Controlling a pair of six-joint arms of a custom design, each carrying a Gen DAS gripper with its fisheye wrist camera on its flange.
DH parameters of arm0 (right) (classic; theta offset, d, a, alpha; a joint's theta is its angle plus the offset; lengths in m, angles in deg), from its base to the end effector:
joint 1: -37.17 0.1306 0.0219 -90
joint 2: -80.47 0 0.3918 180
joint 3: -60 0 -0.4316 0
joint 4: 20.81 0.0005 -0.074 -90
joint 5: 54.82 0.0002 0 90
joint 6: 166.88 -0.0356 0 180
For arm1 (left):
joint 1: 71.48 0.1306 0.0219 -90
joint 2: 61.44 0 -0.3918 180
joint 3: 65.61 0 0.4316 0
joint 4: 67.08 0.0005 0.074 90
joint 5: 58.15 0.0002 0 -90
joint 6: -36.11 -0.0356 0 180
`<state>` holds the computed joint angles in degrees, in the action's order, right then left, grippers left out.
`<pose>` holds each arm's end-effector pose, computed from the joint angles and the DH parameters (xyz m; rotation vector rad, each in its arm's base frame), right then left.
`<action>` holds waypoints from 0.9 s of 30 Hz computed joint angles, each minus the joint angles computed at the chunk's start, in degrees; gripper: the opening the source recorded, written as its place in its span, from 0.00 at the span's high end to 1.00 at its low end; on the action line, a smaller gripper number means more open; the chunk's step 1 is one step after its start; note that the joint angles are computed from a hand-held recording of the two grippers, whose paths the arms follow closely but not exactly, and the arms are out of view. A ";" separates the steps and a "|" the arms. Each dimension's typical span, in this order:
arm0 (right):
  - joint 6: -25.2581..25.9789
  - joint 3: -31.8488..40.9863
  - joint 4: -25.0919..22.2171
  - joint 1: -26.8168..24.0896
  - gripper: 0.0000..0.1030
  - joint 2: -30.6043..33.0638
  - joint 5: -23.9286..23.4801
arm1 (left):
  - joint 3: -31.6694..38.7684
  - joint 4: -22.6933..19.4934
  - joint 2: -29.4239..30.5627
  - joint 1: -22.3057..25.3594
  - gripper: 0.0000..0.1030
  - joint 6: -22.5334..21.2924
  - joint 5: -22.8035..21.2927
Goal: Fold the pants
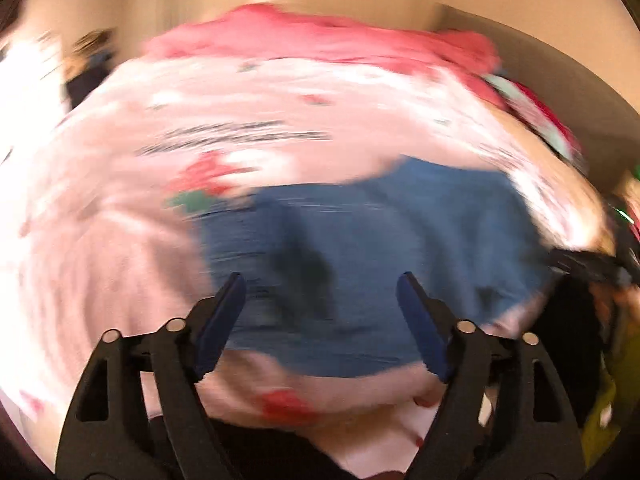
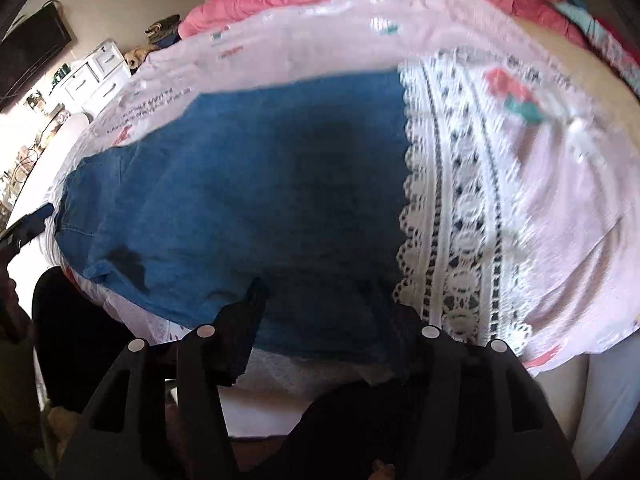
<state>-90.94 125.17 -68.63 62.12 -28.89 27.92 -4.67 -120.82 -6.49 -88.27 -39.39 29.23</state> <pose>0.3490 0.1668 0.3713 -0.2948 2.5281 0.4341 0.2872 -0.0855 0.4152 0.0269 2.4124 -0.1982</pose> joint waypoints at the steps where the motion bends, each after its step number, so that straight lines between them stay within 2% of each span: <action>1: -0.10 -0.02 1.08 -0.21 0.49 -0.37 -0.80 | 0.16 -0.74 0.60 1.79 0.31 1.75 -1.04; 2: -0.29 -0.03 1.80 -0.26 0.48 -0.75 -1.57 | 0.25 -0.65 1.13 3.24 0.31 2.69 -0.94; 6: 1.67 1.83 1.10 0.81 0.47 0.88 -1.34 | 0.42 -0.17 4.69 6.53 0.31 4.69 5.34; 7: 2.18 2.61 0.76 0.67 0.46 1.87 -1.94 | 0.37 -0.05 5.68 6.31 0.35 4.46 5.66; 8: 2.19 3.20 0.86 1.17 0.46 2.81 -1.85 | 0.58 -0.30 6.41 5.24 0.49 4.29 4.44; 9: 2.71 3.81 0.47 1.54 0.46 3.67 -1.71 | 0.85 -0.62 7.18 4.05 0.53 3.48 2.40; 11: 3.19 4.61 -0.35 2.06 0.39 5.08 -1.59 | 1.15 -0.43 7.44 2.90 0.59 2.43 1.11; 15: 3.04 5.56 -3.32 3.34 0.37 7.61 0.31 | 1.95 0.16 6.02 4.92 0.67 0.11 2.12; 17: 3.33 5.76 -4.05 3.79 0.36 7.49 0.94 | 2.39 0.07 4.65 6.23 0.67 -0.84 0.40; 19: 2.57 5.65 -4.45 3.82 0.35 7.45 0.54 | 2.58 -1.05 4.49 8.37 0.67 -1.24 3.80; 22: 3.12 4.40 -4.02 3.50 0.33 6.57 0.28 | 1.82 -3.52 7.37 8.01 0.62 -1.95 2.85; 26: 3.86 4.30 -4.18 3.77 0.27 6.59 0.21 | 1.12 -2.36 5.97 9.56 0.43 0.02 3.37; 27: 3.88 4.65 -4.29 4.04 0.27 6.94 0.29 | 1.19 -2.51 5.56 9.80 0.41 0.10 3.23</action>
